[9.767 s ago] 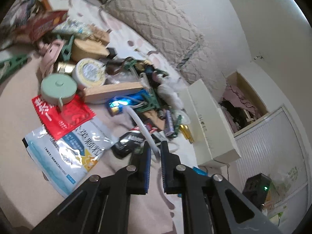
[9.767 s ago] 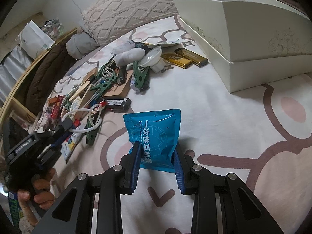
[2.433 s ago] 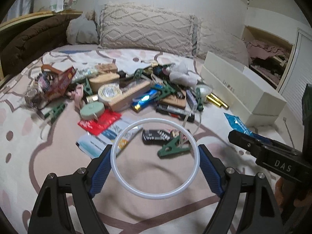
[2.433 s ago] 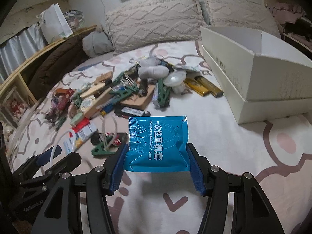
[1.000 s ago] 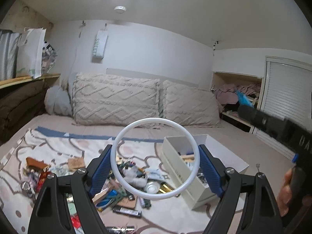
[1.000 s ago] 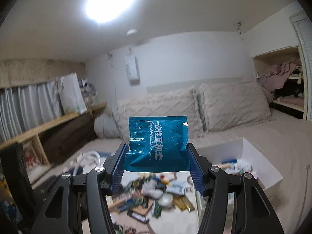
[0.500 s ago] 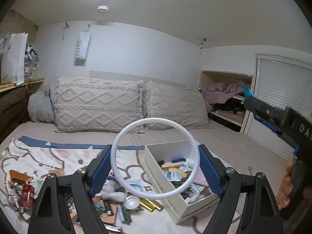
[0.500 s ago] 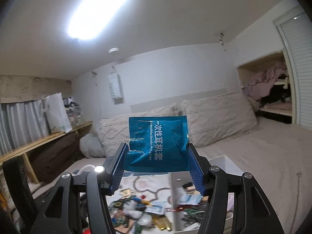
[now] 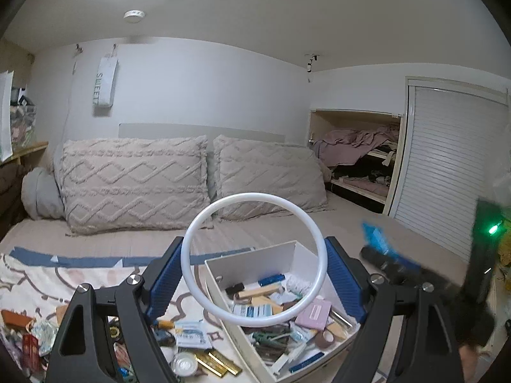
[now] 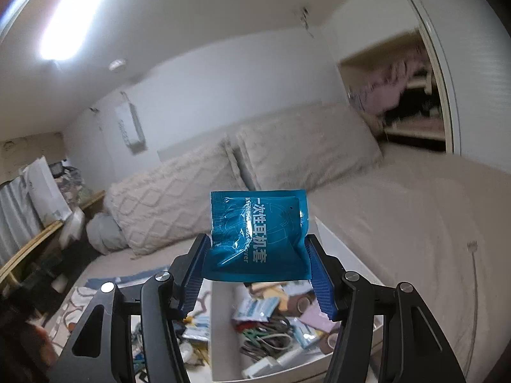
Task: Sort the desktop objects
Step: 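Carry the white ring in the left tool while the right tool carries the blue packet to the box, then open the right tool to drop the blue packet into the box while the left tool drops the ring in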
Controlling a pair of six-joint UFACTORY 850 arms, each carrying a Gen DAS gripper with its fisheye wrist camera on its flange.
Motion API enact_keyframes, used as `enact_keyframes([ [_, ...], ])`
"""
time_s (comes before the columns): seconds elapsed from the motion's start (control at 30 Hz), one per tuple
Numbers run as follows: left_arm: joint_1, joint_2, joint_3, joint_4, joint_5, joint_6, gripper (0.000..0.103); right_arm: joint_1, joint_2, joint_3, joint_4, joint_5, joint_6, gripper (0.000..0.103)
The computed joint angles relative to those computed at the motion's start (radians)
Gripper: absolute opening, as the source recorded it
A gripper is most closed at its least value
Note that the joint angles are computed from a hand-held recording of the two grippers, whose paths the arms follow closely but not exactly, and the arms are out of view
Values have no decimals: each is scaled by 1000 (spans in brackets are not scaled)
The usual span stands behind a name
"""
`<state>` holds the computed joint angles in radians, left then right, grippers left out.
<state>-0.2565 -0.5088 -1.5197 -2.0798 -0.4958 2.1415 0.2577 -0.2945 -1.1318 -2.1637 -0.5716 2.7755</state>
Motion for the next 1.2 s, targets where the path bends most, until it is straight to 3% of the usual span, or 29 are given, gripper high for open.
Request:
enact_keyframes([
  [0.17, -29, -32, -56, 30, 38, -12, 84, -49, -41, -22, -4, 84, 29, 60],
  [0.27, -43, -65, -98, 100, 49, -88, 84, -67, -88, -56, 146, 133, -104, 60],
  [0.6, -78, -238, -318, 638, 76, -664, 84, -85, -157, -108, 484, 164, -448, 60],
  [0.8, -105, -348, -472, 1033, 103, -1022, 84, -99, -186, -121, 572, 210, -558, 60],
  [1.07, -126, -474, -650, 1396, 90, -1311, 84, -97, -196, -134, 658, 207, -649, 60],
  [1.2, -124, -547, -768, 1500, 30, -1442, 84, -107, -200, -134, 695, 220, -668, 61],
])
